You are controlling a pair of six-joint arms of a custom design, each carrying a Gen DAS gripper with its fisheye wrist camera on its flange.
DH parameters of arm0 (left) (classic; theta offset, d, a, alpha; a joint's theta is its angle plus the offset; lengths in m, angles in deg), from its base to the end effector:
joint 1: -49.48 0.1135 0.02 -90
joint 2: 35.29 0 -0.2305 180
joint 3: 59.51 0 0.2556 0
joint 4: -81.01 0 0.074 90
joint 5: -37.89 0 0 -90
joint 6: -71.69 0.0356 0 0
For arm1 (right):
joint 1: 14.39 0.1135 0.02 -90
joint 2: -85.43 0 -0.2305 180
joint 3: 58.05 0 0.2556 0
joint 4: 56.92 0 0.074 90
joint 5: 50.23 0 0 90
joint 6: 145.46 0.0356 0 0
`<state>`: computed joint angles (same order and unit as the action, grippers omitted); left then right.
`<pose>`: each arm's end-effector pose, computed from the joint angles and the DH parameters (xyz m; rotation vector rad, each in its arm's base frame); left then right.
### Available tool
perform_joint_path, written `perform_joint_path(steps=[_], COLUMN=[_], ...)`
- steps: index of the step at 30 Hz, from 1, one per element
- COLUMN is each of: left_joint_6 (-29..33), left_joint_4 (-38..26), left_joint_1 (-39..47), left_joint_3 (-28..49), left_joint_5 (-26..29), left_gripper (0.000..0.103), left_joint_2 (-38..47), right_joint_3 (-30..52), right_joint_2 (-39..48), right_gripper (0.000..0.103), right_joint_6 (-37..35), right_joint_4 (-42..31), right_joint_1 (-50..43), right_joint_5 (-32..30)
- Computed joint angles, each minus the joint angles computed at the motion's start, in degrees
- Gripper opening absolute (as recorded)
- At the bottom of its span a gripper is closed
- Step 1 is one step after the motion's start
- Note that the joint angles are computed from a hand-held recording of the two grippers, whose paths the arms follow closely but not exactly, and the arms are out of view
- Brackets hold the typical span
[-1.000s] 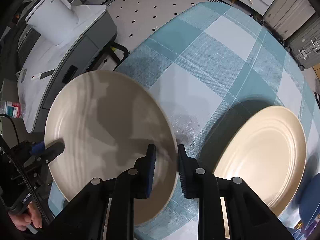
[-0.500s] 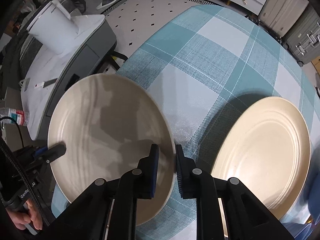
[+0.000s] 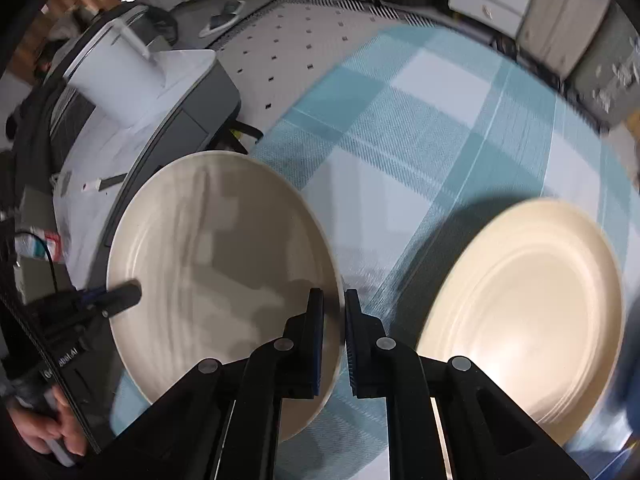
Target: Organize plates and bowls
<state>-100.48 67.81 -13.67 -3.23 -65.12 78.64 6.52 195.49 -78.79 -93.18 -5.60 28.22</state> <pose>0.1363 -0.2515 0.0056 -0.5167 2.7580 -0.3564 0.2893 0.0520 0.0400 -0.8401 2.8401 0.2701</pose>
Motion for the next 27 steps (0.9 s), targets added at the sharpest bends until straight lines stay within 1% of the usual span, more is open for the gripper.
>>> perform_joint_path(steps=[2, 5, 8, 12, 14, 16, 19, 22, 27], left_joint_6=[0.3, 0.6, 2.0, 4.4, 5.2, 5.8, 6.3, 6.1, 5.4], left_joint_4=[-0.5, -3.3, -4.0, -8.5, -9.8, -10.7, -12.7, -14.5, -17.4], left_joint_1=[0.1, 0.1, 1.4, 2.4, 2.6, 3.0, 3.0, 2.8, 1.7], left_joint_3=[0.5, 2.2, 3.2, 6.7, 7.9, 8.8, 10.3, 11.2, 11.9], left_joint_5=[0.2, 0.0, 1.5, 1.8, 1.9, 2.1, 1.9, 1.6, 1.1], left_gripper=[0.011, 0.011, 0.011, 0.011, 0.011, 0.011, 0.011, 0.011, 0.011], left_joint_2=[0.0, 0.0, 0.1, 1.1, 1.3, 1.2, 1.1, 0.4, -1.9], right_joint_3=[0.3, 0.3, 0.1, 0.5, 1.6, 2.2, 2.6, 2.0, 0.9], right_joint_2=[-0.1, -0.3, -0.7, -1.6, -1.3, -0.5, -0.4, -1.5, -5.9], right_gripper=[0.009, 0.009, 0.009, 0.008, 0.008, 0.008, 0.008, 0.008, 0.008], right_joint_6=[0.7, 1.4, 1.5, 0.2, 0.0, 1.7, 1.5, 1.2, 0.7], right_joint_4=[-0.5, -0.8, -1.0, -2.8, -4.1, -3.6, -4.5, -5.1, -8.0], right_joint_1=[-0.8, -1.7, -2.7, -4.7, -5.8, -4.6, -5.6, -6.8, -8.2], right_joint_5=[-0.4, -1.1, -1.4, -2.0, -2.3, -2.0, -2.3, -3.0, -3.2])
